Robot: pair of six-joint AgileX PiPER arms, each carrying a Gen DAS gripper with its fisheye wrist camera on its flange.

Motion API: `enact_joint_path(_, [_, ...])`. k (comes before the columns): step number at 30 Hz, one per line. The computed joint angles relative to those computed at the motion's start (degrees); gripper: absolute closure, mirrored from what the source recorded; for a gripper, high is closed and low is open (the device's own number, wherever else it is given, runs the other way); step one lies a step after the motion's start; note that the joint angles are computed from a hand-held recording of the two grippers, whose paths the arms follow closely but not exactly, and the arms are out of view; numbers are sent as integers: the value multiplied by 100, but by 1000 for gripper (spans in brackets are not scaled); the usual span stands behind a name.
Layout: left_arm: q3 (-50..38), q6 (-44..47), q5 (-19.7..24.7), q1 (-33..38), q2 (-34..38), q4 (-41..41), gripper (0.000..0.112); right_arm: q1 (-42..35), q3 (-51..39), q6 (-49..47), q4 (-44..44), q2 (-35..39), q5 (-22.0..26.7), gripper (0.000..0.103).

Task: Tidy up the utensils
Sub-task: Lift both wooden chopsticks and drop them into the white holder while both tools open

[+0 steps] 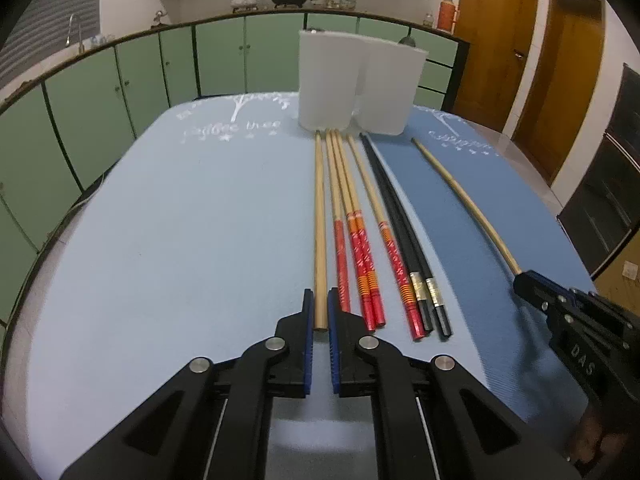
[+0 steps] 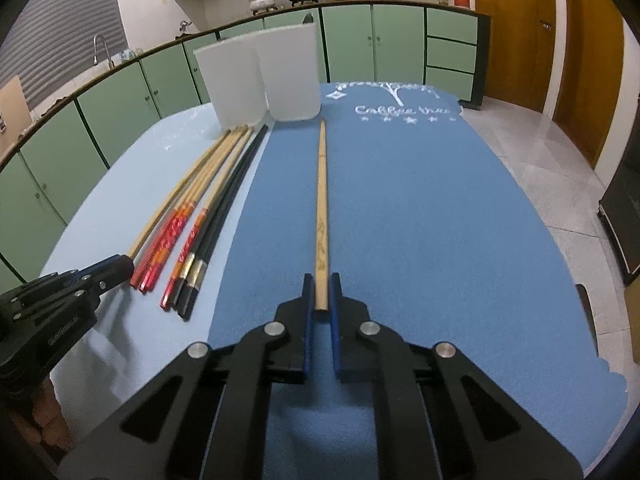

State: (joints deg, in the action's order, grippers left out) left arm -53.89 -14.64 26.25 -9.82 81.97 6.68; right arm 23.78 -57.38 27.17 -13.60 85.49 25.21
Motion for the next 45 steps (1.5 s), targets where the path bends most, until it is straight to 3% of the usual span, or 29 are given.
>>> enact_joint_path(11, [-651, 448, 561, 76, -777, -67, 106, -132, -527, -542, 234, -441, 293, 97])
enact_joint_path(21, [-1595, 685, 519, 263, -791, -219, 106, -742, -1769, -2105, 1868, -398, 778, 97])
enact_joint_path(35, [-3126, 1569, 800, 626, 72, -1058, 106, -1362, -5323, -3120, 2885, 1161, 2674, 97])
enact_joint_path(40, [-3309, 1832, 886, 732, 59, -1332, 106, -1424, -6234, -3196, 3032, 1581, 3095, 97])
enact_joint_path(45, [-3771, 2094, 992, 844, 93, -1653, 106, -1533, -8336, -3091, 3270, 2485, 3994, 97])
